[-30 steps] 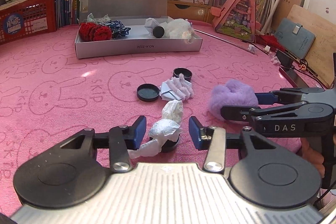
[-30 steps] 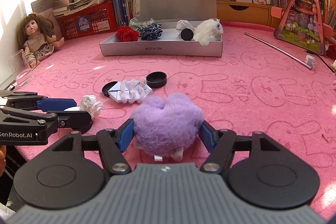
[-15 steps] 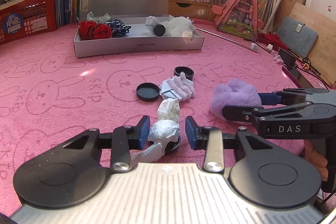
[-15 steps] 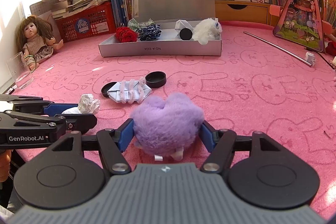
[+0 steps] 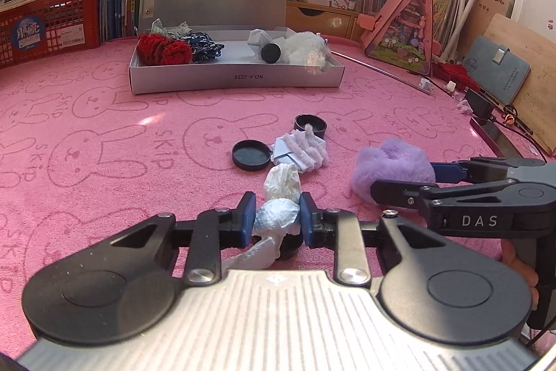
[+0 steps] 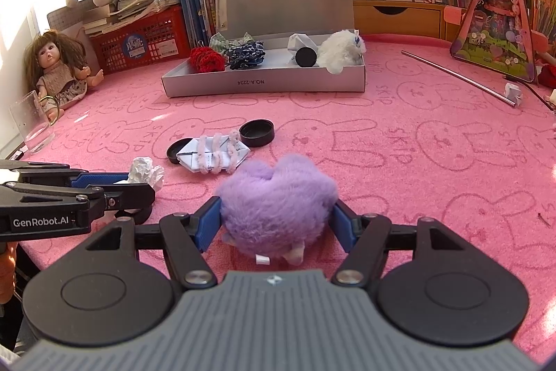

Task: Organize objects
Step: 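Grasp the crumpled white tissue with the left tool, then carry the purple plush and white tissue into the white box with both tools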

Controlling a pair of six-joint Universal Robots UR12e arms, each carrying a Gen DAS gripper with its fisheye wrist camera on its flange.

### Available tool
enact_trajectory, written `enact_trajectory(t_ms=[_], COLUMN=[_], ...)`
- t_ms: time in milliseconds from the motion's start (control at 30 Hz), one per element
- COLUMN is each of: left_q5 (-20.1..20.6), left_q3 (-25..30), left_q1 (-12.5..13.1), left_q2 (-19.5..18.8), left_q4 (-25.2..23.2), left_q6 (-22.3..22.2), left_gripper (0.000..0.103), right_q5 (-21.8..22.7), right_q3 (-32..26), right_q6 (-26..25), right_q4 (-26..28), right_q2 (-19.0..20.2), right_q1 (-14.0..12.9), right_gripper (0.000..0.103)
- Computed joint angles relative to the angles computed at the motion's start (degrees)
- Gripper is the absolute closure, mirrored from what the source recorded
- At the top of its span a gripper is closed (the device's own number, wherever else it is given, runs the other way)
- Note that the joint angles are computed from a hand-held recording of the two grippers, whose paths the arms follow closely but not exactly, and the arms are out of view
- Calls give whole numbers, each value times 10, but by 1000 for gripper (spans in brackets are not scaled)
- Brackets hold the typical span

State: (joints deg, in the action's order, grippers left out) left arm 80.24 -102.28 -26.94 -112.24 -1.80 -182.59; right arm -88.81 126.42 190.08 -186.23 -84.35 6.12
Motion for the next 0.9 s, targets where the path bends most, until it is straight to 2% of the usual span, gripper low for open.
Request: enact_trajectory(t_ms=[167, 267, 500, 567, 633, 767, 900], left_q5=[-7, 5, 57, 61, 67, 85, 108], left_q3=[1, 2, 7, 8, 6, 3, -2], left_q1=[4, 6, 9, 10, 10, 5, -3], left_q2=[0, -1, -5, -5, -5, -8, -13], left_q4=[40, 53, 24, 10, 7, 1, 27], left_q6=[-6, -17, -27, -28, -31, -21, 9], left_gripper=[72, 72, 71, 62, 43, 41, 41], right_q5=[-1, -2, -3, -3, -4, -15, -37], right_q3=[0, -1, -2, -1, -2, -2, -3], right_q6=[2, 3, 2, 1, 1, -1, -11], right_q4=[-3, -3, -2, -2, -2, -5, -13], right_q2=[1, 2, 2, 2, 2, 6, 11], right_q1=[1, 1, 2, 1, 2, 5, 14], right_gripper=[34, 34, 34, 33, 32, 29, 23])
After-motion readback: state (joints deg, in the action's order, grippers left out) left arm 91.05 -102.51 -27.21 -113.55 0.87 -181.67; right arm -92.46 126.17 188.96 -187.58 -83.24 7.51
